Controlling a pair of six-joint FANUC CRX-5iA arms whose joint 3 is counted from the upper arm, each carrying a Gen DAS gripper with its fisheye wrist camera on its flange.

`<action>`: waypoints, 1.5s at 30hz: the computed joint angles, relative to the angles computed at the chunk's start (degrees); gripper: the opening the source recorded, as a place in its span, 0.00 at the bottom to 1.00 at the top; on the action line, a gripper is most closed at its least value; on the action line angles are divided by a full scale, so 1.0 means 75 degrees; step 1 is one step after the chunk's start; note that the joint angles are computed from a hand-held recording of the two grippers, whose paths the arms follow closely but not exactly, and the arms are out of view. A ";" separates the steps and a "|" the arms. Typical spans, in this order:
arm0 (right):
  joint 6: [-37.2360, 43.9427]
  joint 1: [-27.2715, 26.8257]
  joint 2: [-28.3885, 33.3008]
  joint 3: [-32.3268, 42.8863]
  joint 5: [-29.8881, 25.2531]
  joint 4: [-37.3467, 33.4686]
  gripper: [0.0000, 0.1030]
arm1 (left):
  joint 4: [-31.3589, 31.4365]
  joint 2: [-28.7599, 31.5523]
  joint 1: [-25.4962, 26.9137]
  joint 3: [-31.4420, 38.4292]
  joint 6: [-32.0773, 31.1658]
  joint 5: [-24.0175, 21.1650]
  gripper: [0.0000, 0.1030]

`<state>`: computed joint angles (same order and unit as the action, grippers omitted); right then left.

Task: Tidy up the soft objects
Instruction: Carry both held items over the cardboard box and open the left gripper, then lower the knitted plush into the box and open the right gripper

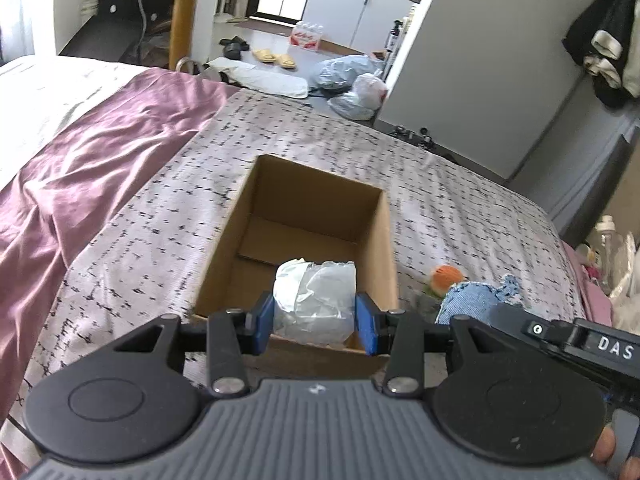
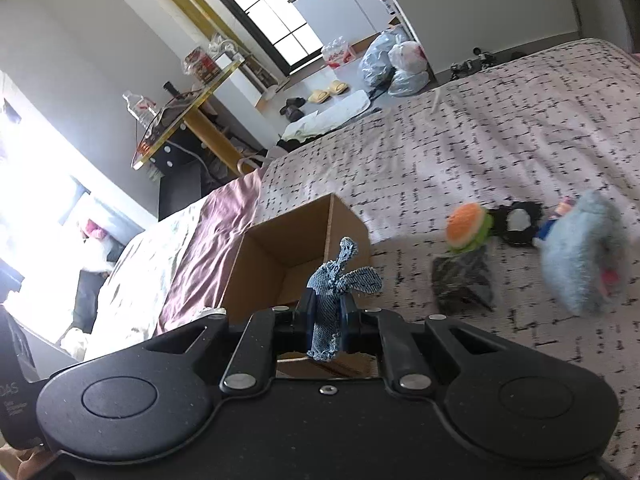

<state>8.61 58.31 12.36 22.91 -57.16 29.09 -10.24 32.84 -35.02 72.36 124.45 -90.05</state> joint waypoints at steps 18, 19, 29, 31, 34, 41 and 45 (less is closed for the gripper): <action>0.1299 -0.0157 0.1925 0.2743 -0.0836 -0.1104 0.12 | 0.1145 0.0916 0.0940 0.0787 -0.0510 -0.0918 0.43; 0.1367 -0.0164 0.2017 0.2873 -0.0897 -0.1171 0.12 | 0.1211 0.0912 0.0977 0.0764 -0.0469 -0.0945 0.44; 0.1907 -0.0138 0.2746 0.3977 -0.1550 -0.1588 0.13 | 0.1766 0.0028 0.1255 -0.0708 -0.0301 -0.0172 0.51; 0.1956 -0.0091 0.2861 0.4187 -0.1796 -0.1493 0.15 | 0.1793 -0.0033 0.1270 -0.0776 -0.0261 -0.0127 0.52; 0.1865 -0.0062 0.2911 0.4357 -0.2063 -0.1404 0.17 | 0.1701 -0.0029 0.1222 -0.0664 -0.0265 -0.0196 0.57; 0.1507 -0.0007 0.2257 0.3500 -0.1811 -0.1141 0.45 | 0.1353 -0.0085 0.1078 -0.0321 0.0022 -0.0453 0.69; 0.1380 0.0050 0.1822 0.2934 -0.1643 -0.1014 0.46 | 0.1167 0.0141 0.0939 0.0291 0.0064 -0.0858 0.73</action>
